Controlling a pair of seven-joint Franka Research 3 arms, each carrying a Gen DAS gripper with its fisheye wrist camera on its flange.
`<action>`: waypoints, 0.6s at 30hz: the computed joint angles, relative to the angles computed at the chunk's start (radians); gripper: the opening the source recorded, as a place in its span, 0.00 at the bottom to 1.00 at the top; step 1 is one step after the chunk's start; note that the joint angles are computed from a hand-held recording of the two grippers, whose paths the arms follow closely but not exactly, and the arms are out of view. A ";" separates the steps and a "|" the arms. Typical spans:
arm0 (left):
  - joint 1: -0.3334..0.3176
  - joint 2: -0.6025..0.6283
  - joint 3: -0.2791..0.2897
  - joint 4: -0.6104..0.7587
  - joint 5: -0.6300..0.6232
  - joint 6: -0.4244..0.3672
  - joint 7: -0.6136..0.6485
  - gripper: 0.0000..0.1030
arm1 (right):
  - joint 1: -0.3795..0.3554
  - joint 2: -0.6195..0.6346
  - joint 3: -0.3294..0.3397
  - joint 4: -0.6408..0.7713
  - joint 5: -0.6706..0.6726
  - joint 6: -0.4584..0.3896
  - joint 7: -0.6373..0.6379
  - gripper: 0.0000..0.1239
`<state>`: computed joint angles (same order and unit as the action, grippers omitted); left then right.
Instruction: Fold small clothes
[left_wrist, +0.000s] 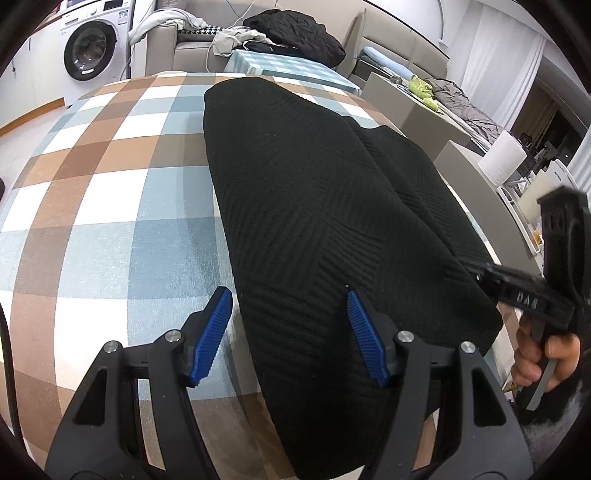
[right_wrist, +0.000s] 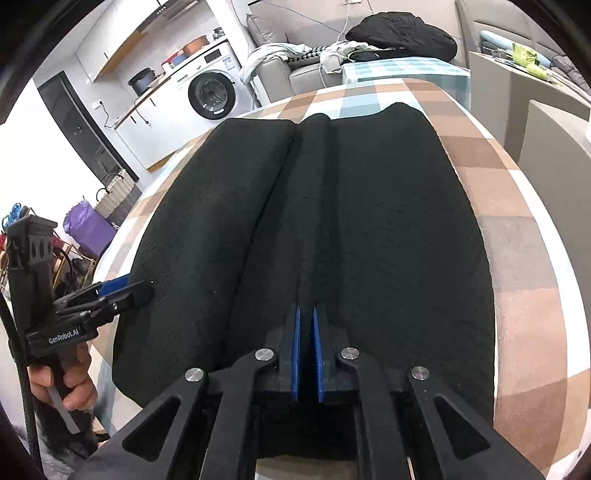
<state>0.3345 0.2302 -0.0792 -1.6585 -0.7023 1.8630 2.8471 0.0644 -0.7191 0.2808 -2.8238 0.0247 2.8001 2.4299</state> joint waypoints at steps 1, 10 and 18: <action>0.000 0.000 0.001 -0.001 0.001 0.001 0.000 0.60 | 0.005 -0.003 -0.010 -0.006 0.007 0.008 -0.002 0.13; 0.014 0.003 0.004 0.012 -0.018 0.000 -0.013 0.60 | -0.157 0.093 0.124 0.078 -0.132 0.055 0.082 0.03; 0.006 0.021 -0.008 0.024 -0.004 0.003 -0.018 0.60 | -0.135 -0.013 0.124 0.039 -0.193 -0.099 0.171 0.06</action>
<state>0.3406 0.2515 -0.0873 -1.6349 -0.7059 1.8655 2.8293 -0.0705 -0.7318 0.4046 -2.7849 -0.1679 2.7007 2.6011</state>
